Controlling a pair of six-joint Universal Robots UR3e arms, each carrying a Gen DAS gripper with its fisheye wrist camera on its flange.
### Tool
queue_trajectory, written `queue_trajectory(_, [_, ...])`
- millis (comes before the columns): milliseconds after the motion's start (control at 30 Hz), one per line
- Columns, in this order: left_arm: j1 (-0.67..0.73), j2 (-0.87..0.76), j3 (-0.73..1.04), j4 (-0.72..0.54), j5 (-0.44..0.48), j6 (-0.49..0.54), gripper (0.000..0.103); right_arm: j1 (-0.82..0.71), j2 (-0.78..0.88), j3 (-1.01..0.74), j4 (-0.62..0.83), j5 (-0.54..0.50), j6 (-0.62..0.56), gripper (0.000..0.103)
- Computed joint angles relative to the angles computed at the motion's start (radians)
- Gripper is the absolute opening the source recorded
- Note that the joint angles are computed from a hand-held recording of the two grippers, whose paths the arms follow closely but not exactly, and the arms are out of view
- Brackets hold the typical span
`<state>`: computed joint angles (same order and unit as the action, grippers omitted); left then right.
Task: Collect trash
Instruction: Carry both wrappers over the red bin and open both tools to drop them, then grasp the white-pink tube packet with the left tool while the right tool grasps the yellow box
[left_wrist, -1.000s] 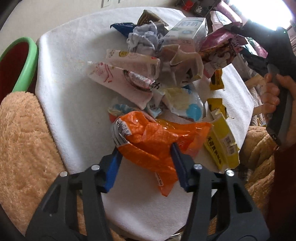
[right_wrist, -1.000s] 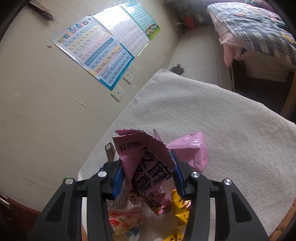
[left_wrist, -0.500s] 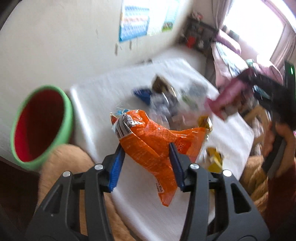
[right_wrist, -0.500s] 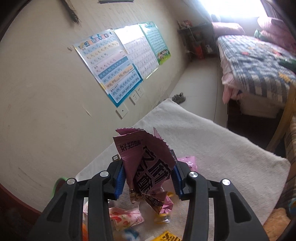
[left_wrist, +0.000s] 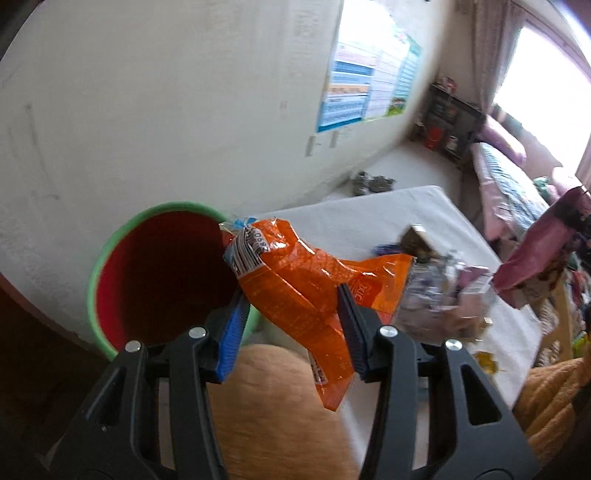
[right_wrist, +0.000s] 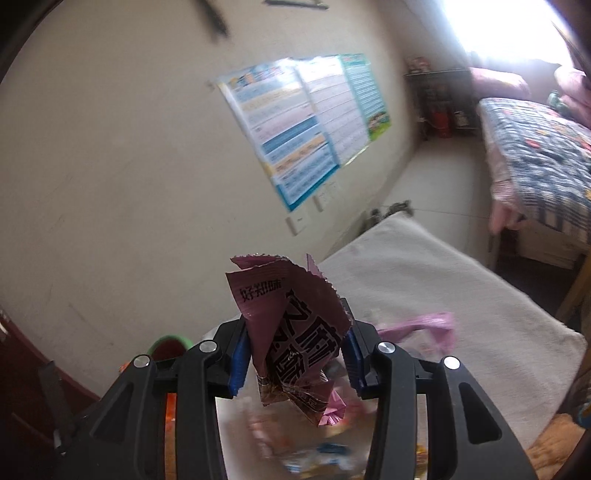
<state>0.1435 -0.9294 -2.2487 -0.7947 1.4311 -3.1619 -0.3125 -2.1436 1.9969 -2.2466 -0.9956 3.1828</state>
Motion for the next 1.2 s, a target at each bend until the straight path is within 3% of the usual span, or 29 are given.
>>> queue_trajectory(100, [0.187, 0.115, -0.067, -0.062, -0.063, 0.12, 0.046, 0.241, 0.217, -0.086, -0.17, -0.108, 0.146, 0.042])
queue_trajectory(200, [0.33, 0.182, -0.098, -0.119, -0.099, 0.21, 0.046, 0.413, 0.431, -0.226, -0.248, -0.151, 0.234, 0.043])
queue_trajectory(333, [0.533, 0.237, -0.132, -0.169, -0.163, 0.331, 0.046, 0.574, 0.681, -0.448, -0.275, -0.176, 0.307, 0.043])
queue_trajectory(600, [0.651, 0.179, -0.164, -0.1, -0.173, 0.386, 0.046, 0.725, 1.006, -0.835, -0.2, -0.214, 0.356, 0.043])
queue_trajectory(833, [0.67, 0.137, -0.182, -0.061, -0.177, 0.377, 0.046, 0.772, 1.056, -0.917, -0.17, -0.247, 0.344, 0.043])
queue_trajectory(900, [0.649, 0.112, -0.178, -0.038, -0.163, 0.356, 0.047, 0.781, 1.064, -0.93, -0.167, -0.252, 0.334, 0.048])
queue_trajectory(933, [0.643, 0.102, -0.178, -0.026, -0.158, 0.347, 0.047, 0.783, 1.064, -0.93, -0.167, -0.25, 0.333, 0.056])
queue_trajectory(967, [0.643, 0.098, -0.179, -0.019, -0.157, 0.34, 0.049, 0.783, 1.061, -0.928, -0.167, -0.249, 0.332, 0.064])
queue_trajectory(1033, [0.653, 0.104, -0.185, -0.013, -0.159, 0.331, 0.06, 0.786, 1.053, -0.916, -0.181, -0.257, 0.334, 0.071])
queue_trajectory(1200, [0.683, 0.161, -0.198, -0.046, -0.174, 0.32, 0.068, 0.779, 1.013, -0.879, -0.176, -0.265, 0.319, 0.07])
